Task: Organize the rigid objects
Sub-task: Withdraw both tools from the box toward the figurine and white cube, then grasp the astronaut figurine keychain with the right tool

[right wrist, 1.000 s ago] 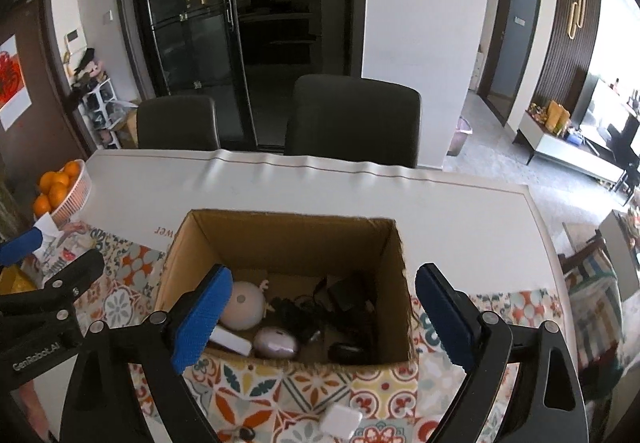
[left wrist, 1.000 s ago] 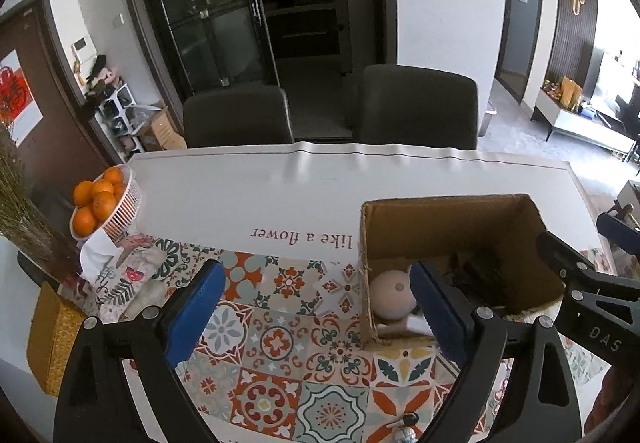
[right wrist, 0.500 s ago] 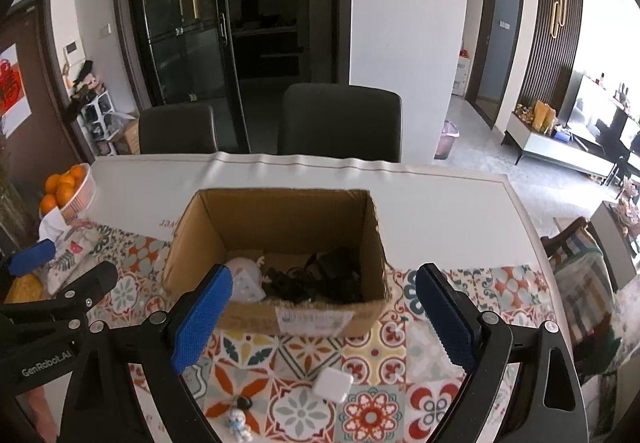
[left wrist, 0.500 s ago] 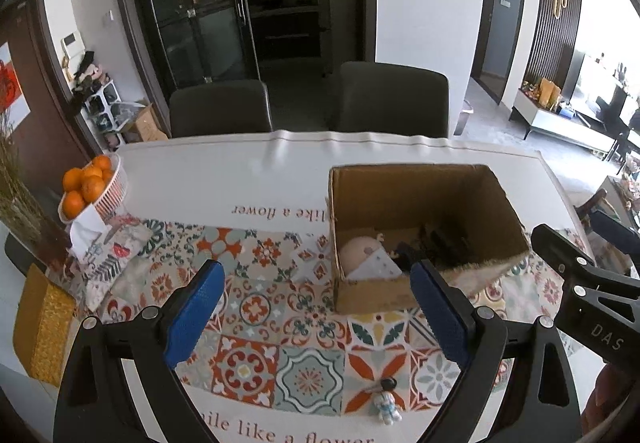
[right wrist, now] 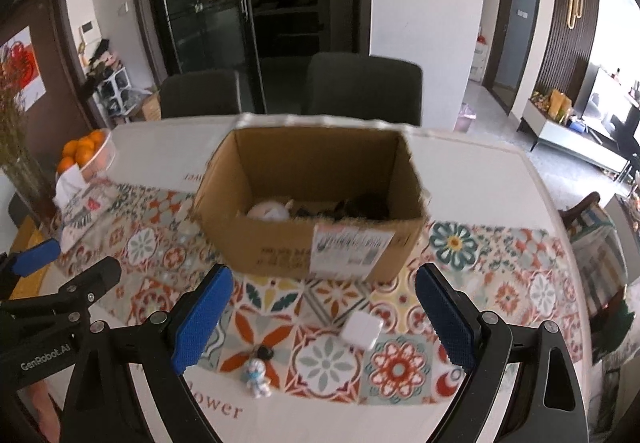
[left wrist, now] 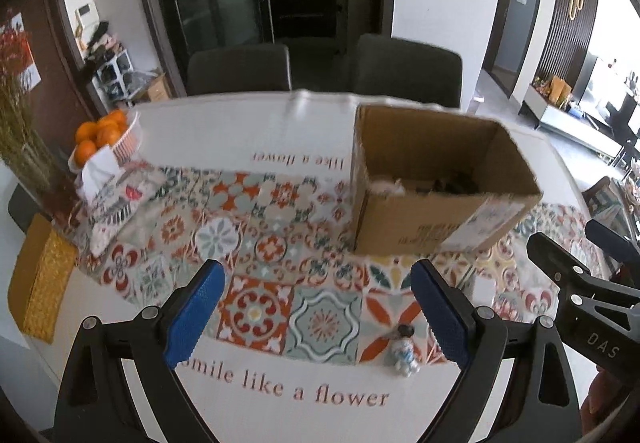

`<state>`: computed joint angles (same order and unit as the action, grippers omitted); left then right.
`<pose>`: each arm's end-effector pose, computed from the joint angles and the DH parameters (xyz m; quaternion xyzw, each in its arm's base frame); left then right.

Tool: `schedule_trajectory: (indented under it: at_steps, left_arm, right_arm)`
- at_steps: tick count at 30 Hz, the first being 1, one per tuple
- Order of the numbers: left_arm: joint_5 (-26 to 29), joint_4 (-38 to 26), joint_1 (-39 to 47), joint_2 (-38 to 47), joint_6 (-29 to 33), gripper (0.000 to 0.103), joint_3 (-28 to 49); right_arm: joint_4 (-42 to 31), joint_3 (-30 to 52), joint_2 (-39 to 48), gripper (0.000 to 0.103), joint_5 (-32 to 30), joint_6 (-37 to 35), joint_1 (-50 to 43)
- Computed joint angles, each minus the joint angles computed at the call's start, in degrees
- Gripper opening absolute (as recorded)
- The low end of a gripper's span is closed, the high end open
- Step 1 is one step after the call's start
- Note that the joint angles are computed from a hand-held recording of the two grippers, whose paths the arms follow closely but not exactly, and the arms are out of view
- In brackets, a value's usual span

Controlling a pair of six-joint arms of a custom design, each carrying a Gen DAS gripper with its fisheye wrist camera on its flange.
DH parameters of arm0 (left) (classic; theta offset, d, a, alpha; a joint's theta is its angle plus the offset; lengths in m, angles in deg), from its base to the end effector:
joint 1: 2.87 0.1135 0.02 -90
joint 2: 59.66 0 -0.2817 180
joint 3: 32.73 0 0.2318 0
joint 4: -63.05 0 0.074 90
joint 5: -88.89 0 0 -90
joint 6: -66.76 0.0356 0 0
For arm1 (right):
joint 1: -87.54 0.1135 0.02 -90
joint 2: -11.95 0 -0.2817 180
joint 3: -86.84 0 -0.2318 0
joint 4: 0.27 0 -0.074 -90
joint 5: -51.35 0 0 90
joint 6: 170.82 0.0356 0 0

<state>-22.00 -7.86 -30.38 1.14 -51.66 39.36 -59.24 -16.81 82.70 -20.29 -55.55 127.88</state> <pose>0.1514 -0.0646 0.3123 -0.0550 0.9487 0.0337 0.3096 0.1766 0.1352 0.3156 -0.0732 0.9357 0.0408 0.3428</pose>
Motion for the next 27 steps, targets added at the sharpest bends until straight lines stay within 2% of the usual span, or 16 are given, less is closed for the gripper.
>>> schedule_trajectory:
  at_steps: [6,11,27]
  left_arm:
    - [0.3,-0.9,0.9,-3.6,-1.0,0.095,-5.7]
    - [1.0,-0.8,2.9,-6.0,-0.5,0.095,-11.0]
    - [8.6,7.2,13.7,-6.9,6.9,0.095,-25.7]
  right_arm:
    - [2.0,-4.4,1.2,0.092,-1.1,3.1,4.4]
    - [3.9,-7.6,3.8,0.085,-2.8,4.9,7.4]
    - [11.5,-13.1,14.1,0.066,-9.5,5.2,10.8]
